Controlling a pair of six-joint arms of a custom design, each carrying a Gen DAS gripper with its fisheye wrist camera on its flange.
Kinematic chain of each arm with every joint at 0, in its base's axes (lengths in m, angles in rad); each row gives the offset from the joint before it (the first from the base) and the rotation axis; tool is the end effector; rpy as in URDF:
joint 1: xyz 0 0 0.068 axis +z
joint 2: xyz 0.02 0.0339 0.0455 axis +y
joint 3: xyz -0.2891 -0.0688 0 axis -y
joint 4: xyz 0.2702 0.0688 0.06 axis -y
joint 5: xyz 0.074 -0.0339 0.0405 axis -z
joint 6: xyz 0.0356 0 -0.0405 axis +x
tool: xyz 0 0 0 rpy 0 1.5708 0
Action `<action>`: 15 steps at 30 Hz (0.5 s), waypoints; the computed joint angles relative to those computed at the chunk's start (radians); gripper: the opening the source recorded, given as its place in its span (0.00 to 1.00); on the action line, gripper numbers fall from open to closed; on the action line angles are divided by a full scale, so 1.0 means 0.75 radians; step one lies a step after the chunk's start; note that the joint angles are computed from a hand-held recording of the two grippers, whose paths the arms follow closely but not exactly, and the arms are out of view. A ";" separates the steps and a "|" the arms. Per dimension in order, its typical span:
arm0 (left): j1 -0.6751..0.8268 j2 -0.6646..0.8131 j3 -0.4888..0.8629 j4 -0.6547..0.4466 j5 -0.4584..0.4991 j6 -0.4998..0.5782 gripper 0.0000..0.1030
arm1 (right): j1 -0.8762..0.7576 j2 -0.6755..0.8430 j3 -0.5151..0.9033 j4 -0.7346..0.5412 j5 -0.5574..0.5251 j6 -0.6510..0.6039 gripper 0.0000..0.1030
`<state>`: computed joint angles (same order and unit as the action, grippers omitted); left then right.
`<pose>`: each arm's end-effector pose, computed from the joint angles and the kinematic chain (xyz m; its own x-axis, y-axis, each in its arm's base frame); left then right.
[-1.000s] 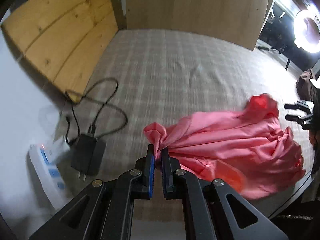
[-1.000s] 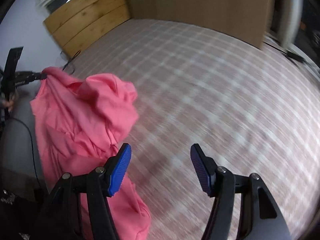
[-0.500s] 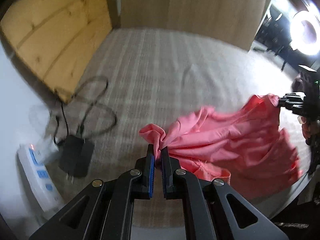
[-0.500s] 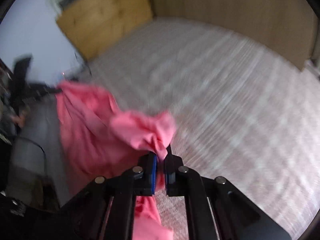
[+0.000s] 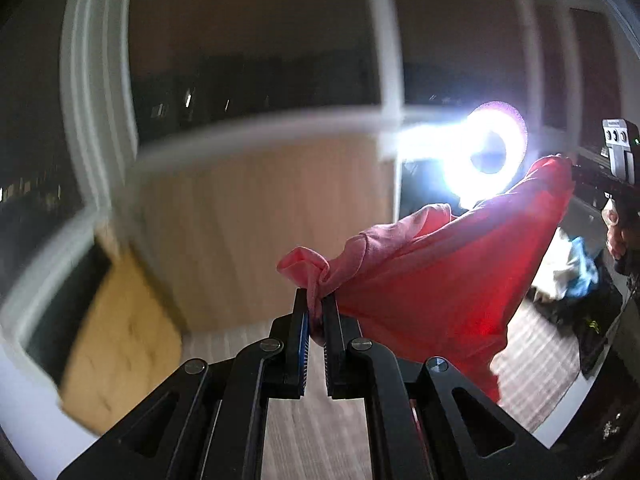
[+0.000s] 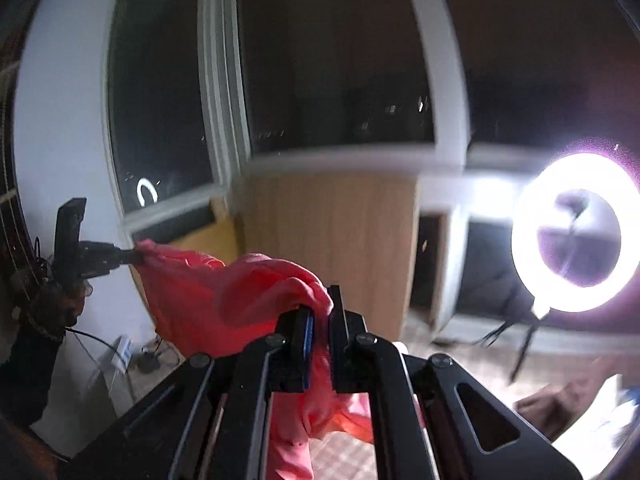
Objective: Fold clothes
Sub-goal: 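Lift the pink shirt with both grippers holding its edges apart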
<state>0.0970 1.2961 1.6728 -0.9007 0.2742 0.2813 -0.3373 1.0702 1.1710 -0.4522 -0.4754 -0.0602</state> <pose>0.2642 0.0160 0.4928 -0.4395 0.2257 -0.8694 0.2729 0.9557 0.1102 0.2349 -0.0651 0.4176 -0.3175 0.0547 -0.9467 -0.1306 0.9863 0.1008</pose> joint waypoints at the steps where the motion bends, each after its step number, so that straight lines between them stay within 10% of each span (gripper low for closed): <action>1: -0.029 -0.001 0.065 -0.031 -0.012 0.007 0.05 | -0.018 -0.044 0.021 -0.021 0.002 -0.001 0.05; 15: -0.173 0.041 0.564 -0.236 -0.127 0.113 0.05 | -0.242 -0.351 0.156 -0.148 -0.089 -0.051 0.06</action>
